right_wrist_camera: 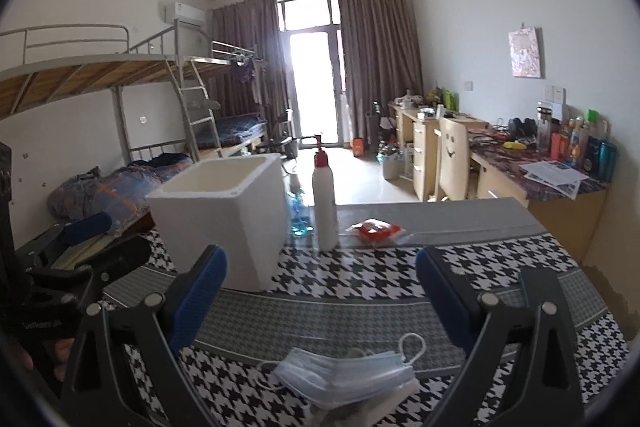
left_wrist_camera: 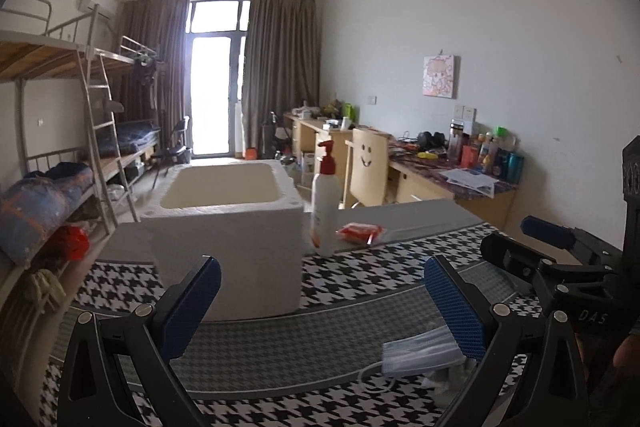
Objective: Organize soft objects
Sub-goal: 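Move left tool toward blue face mask on the grey cloth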
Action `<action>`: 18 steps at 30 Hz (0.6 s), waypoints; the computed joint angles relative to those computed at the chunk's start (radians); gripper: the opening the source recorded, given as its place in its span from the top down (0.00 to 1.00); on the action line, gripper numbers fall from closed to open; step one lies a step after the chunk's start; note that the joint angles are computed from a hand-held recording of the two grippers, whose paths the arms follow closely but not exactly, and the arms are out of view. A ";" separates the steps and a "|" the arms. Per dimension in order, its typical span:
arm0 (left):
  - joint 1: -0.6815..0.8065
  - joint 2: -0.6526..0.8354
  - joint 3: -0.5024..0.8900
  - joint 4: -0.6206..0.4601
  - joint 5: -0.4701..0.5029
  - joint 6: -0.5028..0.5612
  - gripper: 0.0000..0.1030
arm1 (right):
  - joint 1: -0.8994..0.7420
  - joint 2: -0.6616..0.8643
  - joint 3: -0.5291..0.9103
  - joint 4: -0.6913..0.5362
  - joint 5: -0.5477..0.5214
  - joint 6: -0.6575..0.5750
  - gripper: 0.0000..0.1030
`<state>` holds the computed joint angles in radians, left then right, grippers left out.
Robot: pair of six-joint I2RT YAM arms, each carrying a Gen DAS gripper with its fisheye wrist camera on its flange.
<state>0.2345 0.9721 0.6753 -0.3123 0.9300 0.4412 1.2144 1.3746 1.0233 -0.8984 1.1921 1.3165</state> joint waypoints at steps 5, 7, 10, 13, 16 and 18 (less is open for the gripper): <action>-0.024 -0.005 -0.014 -0.019 0.001 0.017 0.01 | 0.025 0.003 -0.005 -0.103 0.009 0.115 0.06; -0.034 -0.011 -0.023 -0.028 0.001 0.027 0.01 | 0.031 0.002 -0.008 -0.135 0.008 0.153 0.06; -0.049 -0.003 -0.028 -0.038 -0.005 0.037 0.01 | 0.042 0.010 -0.010 -0.194 0.004 0.227 0.06; -0.077 -0.001 -0.036 -0.053 -0.014 0.041 0.01 | 0.055 0.016 -0.019 -0.258 0.000 0.311 0.06; -0.108 -0.001 -0.045 -0.053 -0.035 0.049 0.01 | 0.061 0.027 -0.021 -0.309 -0.012 0.383 0.06; -0.116 0.008 -0.048 -0.046 -0.040 0.051 0.01 | 0.065 0.033 -0.024 -0.345 -0.022 0.434 0.06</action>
<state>0.1190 0.9800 0.6269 -0.3582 0.8901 0.4920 1.2799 1.4076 0.9992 -1.2438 1.1702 1.7504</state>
